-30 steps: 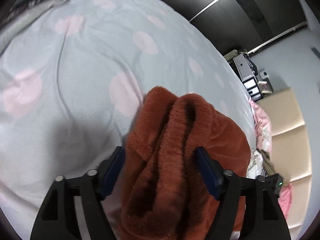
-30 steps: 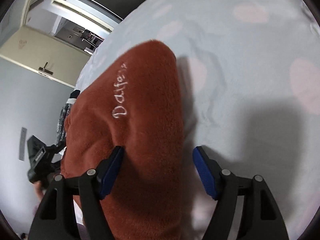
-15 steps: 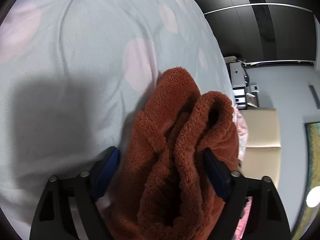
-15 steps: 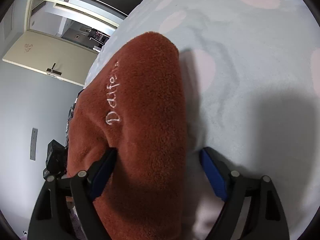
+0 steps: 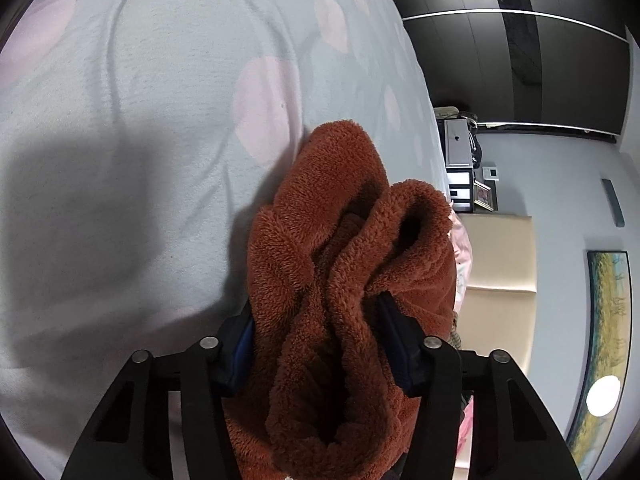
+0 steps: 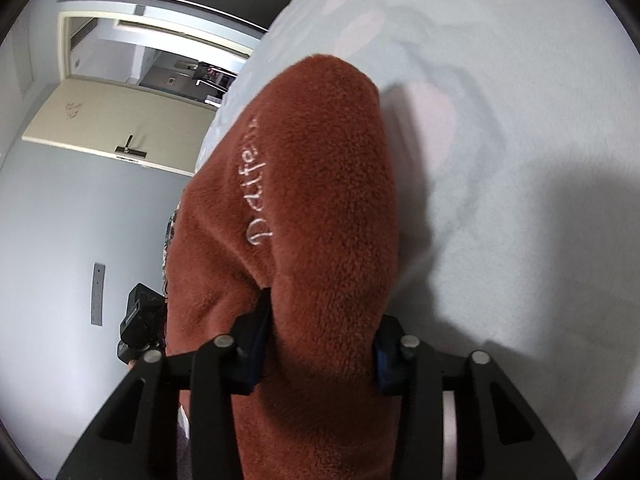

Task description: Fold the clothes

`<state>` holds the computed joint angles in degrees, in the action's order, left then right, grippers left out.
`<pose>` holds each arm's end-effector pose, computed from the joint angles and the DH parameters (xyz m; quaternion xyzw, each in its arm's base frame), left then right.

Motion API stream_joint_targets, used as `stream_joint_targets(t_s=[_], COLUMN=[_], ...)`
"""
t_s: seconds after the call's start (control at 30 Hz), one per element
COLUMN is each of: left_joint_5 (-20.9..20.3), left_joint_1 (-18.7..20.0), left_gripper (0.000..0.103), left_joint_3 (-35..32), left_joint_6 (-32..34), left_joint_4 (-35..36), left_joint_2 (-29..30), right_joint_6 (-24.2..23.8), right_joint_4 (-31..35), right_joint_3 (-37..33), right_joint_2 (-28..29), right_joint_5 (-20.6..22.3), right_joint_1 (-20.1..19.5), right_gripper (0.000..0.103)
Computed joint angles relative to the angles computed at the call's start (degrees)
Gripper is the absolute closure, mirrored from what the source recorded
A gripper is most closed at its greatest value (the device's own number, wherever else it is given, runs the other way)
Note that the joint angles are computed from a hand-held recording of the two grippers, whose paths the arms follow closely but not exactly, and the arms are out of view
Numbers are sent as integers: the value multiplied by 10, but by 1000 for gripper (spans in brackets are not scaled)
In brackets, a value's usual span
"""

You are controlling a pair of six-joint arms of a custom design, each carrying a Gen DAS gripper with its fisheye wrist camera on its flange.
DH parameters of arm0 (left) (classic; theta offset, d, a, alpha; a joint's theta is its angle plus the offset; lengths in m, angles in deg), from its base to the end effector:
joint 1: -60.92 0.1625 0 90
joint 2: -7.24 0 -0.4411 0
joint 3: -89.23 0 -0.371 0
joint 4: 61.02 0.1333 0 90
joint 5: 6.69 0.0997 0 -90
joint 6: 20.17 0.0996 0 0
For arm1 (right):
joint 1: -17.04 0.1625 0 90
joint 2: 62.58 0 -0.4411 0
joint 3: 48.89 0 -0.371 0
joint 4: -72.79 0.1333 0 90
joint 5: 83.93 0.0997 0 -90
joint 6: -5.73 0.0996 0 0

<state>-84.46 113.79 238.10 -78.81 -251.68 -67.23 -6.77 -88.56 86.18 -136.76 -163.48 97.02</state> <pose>-0.0884 -0.3725 0.1870 0.2045 -0.9468 0.2284 0.0980 0.0766 -0.4365 0.1845 -0.0298 0.9913 -0.1067 0.0712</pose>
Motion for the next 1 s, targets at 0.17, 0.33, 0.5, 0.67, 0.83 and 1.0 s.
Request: stream_joint_targets(t_s=[0.17, 0.33, 0.5, 0.67, 0.83, 1.0], left_joint_5=[55, 104, 115, 118, 121, 126], left_joint_1=[-40, -77, -87, -92, -94, -100], left_gripper=[52, 52, 53, 54, 54, 55], left_joint_3=[-18, -30, -32, -4, -8, -5], left_joint_6=[18, 19, 22, 23, 26, 27], left_joint_4=[79, 135, 148, 157, 156, 160], left_joint_2=[-21, -26, -28, -63, -58, -63], right_joint_6=[-12, -15, -18, -23, -28, -28], right_joint_4=[26, 34, 29, 26, 21, 13], right_joint_3=[4, 2, 5, 10, 14, 14], right_joint_2=[-24, -28, -29, -35, -38, -35], right_joint_5=[10, 11, 13, 15, 19, 24], right_joint_1=[-21, -25, -28, -30, -32, -31], right_gripper=[67, 67, 67, 68, 69, 70])
